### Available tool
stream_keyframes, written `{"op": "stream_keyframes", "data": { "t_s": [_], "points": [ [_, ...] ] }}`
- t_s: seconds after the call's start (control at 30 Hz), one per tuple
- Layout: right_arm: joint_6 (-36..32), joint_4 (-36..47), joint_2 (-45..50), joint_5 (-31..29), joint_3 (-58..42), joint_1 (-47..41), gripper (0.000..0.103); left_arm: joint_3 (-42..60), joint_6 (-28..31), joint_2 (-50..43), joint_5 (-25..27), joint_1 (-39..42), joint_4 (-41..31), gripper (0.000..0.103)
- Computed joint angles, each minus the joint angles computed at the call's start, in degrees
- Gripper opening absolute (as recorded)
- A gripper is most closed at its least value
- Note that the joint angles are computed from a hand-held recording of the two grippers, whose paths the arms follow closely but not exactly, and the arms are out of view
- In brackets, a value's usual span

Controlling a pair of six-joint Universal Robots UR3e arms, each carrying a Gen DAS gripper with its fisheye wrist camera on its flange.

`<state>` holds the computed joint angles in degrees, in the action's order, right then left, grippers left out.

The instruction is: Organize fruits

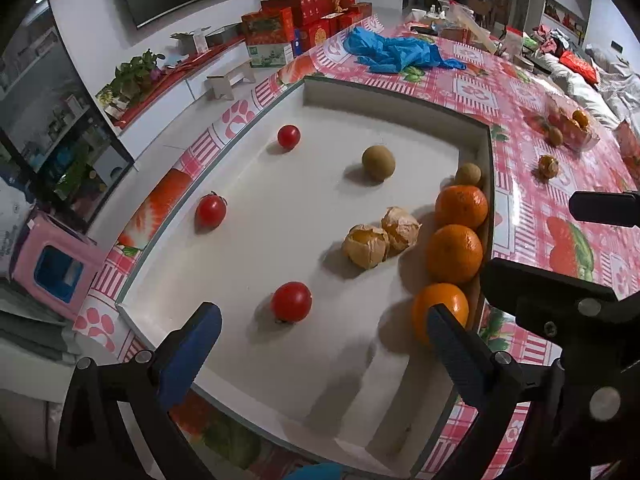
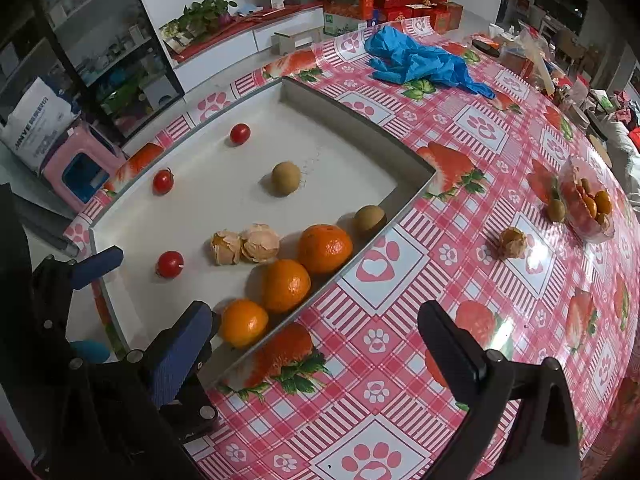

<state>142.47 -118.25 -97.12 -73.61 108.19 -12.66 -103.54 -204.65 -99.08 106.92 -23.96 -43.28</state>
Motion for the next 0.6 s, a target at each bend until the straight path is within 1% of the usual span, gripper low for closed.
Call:
{"op": "stream_keyframes", "data": {
  "t_s": [0.6],
  "points": [
    [-0.22, 0.33, 0.09, 0.02, 0.08, -0.59, 0.103, 0.32, -0.2, -0.31, 0.57, -0.16, -0.76, 0.103]
  ]
}}
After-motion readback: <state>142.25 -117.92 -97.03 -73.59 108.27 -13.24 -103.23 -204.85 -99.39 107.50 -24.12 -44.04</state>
